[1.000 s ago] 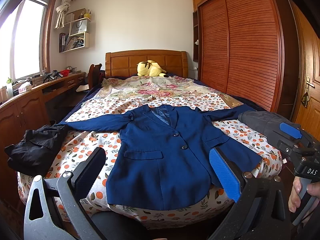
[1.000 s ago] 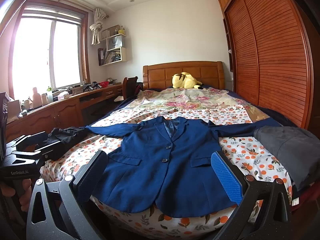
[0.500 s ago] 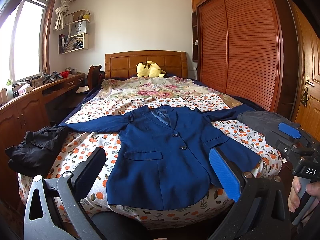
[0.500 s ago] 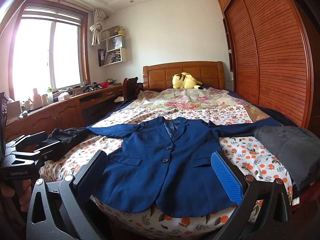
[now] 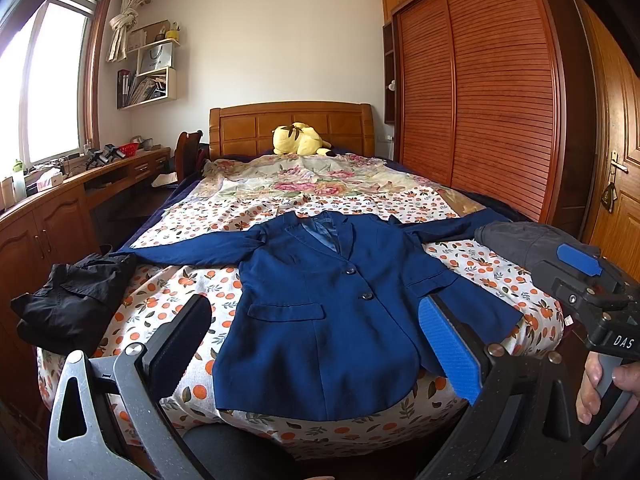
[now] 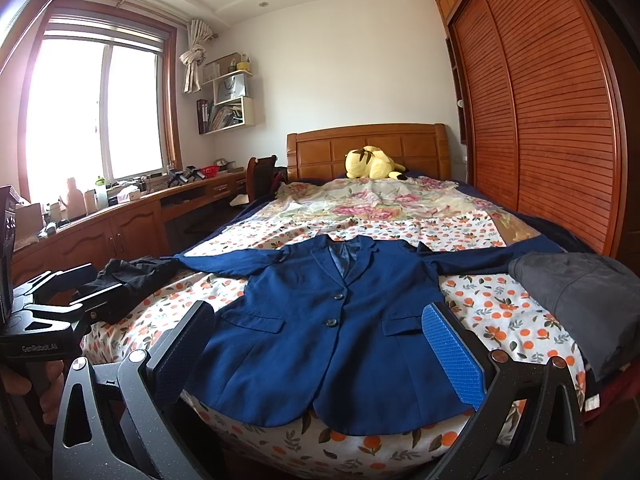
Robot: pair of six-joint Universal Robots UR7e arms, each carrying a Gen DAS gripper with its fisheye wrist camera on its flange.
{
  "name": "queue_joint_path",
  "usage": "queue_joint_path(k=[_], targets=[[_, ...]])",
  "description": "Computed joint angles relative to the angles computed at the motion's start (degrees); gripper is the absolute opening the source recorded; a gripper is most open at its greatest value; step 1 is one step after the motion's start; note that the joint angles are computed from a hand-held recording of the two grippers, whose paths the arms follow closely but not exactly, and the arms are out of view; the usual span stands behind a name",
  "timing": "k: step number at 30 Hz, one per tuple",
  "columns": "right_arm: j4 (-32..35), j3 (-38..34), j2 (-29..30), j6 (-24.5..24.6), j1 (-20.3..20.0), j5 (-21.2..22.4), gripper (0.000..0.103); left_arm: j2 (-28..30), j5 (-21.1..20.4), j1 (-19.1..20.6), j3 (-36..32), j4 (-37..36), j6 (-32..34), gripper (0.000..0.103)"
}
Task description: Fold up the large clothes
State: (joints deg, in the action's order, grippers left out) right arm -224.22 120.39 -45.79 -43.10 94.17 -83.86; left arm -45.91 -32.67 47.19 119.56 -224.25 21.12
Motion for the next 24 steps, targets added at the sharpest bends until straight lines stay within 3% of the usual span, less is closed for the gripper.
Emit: queue_joint_path(k=[12, 24], targets=[[1.24, -0.51, 0.22, 0.20, 0.02, -0.87, 0.103, -0.22, 0.73, 1.36, -1.16, 3.50, -2.06, 0.103], [4.62, -5.53, 2.85, -0.08, 0.63, -2.60, 0.103, 1.15, -2.09, 7.29, -5.39, 4.71, -0.58, 0.103]])
